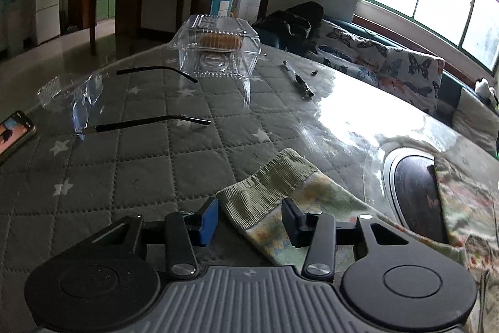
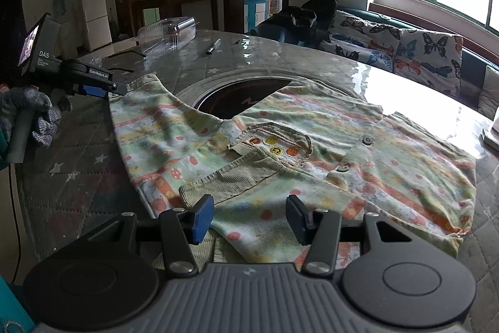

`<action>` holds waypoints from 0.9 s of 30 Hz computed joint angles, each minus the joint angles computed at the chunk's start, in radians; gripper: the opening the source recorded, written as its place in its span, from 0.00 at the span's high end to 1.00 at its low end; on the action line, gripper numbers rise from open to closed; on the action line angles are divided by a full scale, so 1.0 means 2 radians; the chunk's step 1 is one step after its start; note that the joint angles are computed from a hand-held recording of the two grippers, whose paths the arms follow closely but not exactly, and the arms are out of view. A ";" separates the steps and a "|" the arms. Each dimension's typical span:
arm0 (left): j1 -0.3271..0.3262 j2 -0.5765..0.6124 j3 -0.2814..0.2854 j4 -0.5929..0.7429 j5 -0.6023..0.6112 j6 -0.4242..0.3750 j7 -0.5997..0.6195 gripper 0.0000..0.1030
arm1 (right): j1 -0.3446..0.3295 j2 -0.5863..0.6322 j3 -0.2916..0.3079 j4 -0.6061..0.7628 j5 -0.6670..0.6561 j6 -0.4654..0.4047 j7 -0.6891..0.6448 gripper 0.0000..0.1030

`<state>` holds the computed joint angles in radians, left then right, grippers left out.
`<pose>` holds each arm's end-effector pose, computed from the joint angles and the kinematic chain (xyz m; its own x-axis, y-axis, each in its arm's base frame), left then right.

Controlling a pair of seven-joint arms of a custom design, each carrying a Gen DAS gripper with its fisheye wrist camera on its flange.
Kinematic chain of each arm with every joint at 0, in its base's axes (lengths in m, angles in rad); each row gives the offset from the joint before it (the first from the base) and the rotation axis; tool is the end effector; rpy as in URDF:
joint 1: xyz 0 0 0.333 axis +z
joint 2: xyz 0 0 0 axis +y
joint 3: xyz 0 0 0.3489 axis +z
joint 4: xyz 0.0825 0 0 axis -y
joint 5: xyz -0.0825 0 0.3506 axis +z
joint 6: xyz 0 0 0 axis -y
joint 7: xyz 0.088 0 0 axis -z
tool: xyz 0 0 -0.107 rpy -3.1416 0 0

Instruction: Fold clothes

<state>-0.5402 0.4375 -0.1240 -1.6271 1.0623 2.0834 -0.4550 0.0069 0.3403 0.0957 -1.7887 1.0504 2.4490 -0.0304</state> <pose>0.5640 -0.3691 0.4374 0.6740 -0.7195 0.1674 -0.3904 -0.5394 -0.7461 0.6497 0.0602 0.4459 0.8176 -0.5757 -0.0110 -0.3857 -0.5335 -0.7527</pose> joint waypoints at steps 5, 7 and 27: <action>-0.003 0.007 0.002 0.010 -0.005 -0.020 0.007 0.78 | -0.002 -0.002 -0.001 -0.003 0.004 0.001 0.003 0.49; -0.003 0.005 0.002 0.006 -0.002 -0.017 0.003 0.78 | -0.002 -0.003 -0.001 -0.004 0.005 0.001 0.004 0.49; -0.014 -0.005 0.006 -0.003 0.058 0.013 -0.043 0.97 | -0.007 -0.003 -0.004 -0.002 0.023 0.003 0.010 0.49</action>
<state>-0.5673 0.4271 -0.1112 -1.6324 1.1777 2.1101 -0.5408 -0.0062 0.3335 0.0876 -1.7930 1.0967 2.4543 -0.0103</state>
